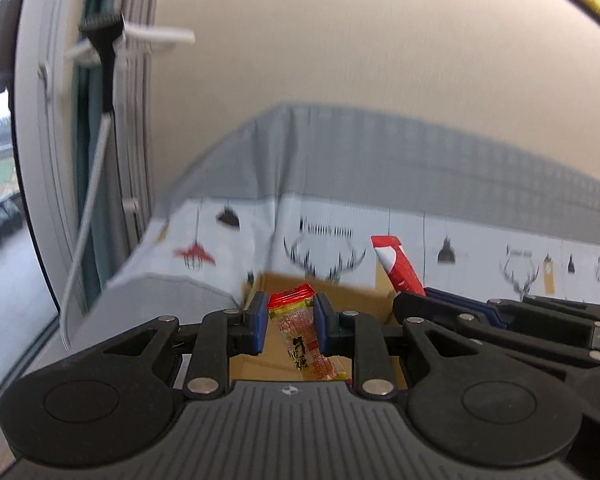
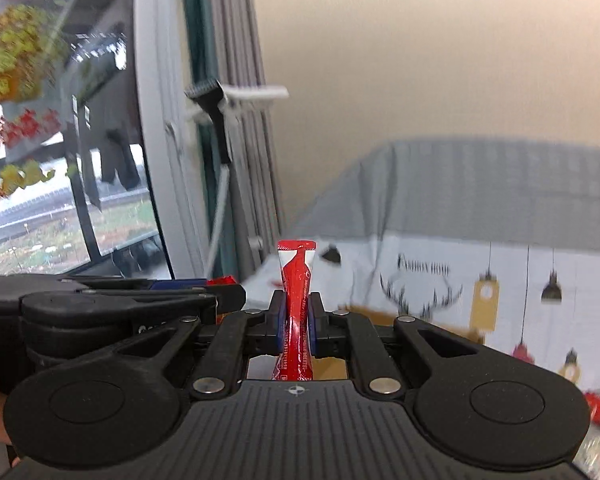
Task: Organize snacks
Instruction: 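Carry the orange snack and red stick into the box and release both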
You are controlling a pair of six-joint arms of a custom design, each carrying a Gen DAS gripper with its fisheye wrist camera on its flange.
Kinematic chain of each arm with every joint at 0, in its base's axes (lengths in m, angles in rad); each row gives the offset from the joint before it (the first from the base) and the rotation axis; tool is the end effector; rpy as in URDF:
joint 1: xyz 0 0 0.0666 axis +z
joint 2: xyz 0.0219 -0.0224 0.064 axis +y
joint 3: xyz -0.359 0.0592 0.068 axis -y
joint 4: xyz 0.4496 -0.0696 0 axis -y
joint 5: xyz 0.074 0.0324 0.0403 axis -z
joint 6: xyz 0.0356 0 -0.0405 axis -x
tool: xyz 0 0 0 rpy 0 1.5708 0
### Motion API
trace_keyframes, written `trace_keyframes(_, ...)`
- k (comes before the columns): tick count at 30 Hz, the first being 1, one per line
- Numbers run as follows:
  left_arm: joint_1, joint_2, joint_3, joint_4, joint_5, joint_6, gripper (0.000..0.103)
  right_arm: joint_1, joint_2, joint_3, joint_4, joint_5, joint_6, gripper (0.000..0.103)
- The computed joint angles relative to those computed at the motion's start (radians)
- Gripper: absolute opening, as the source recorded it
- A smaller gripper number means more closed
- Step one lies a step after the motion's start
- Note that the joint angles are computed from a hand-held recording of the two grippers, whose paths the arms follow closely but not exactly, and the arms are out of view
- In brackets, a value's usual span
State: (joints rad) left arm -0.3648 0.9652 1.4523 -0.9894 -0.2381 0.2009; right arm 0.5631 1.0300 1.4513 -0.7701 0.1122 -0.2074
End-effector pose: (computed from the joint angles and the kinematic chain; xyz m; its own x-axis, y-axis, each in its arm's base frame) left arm 0.3446 -0.1230 0.6224 -0.4714 -0.0276 -0.8815 0.0607 0.9961 -0.0636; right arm 0.3477 0.2143 0.6197 -0.3737 0.0061 -0.9275 -0.3725 0.9148 0.1561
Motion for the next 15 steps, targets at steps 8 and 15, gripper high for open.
trace_keyframes(8,0.106,0.117,-0.061,0.078,0.159,-0.038,0.026,-0.051,0.103,-0.016,-0.018,-0.019,-0.046,0.011)
trace_keyframes(15,0.124,0.225,-0.079,0.116,0.211,-0.05,0.026,-0.09,0.179,-0.031,-0.043,-0.025,-0.048,0.012)
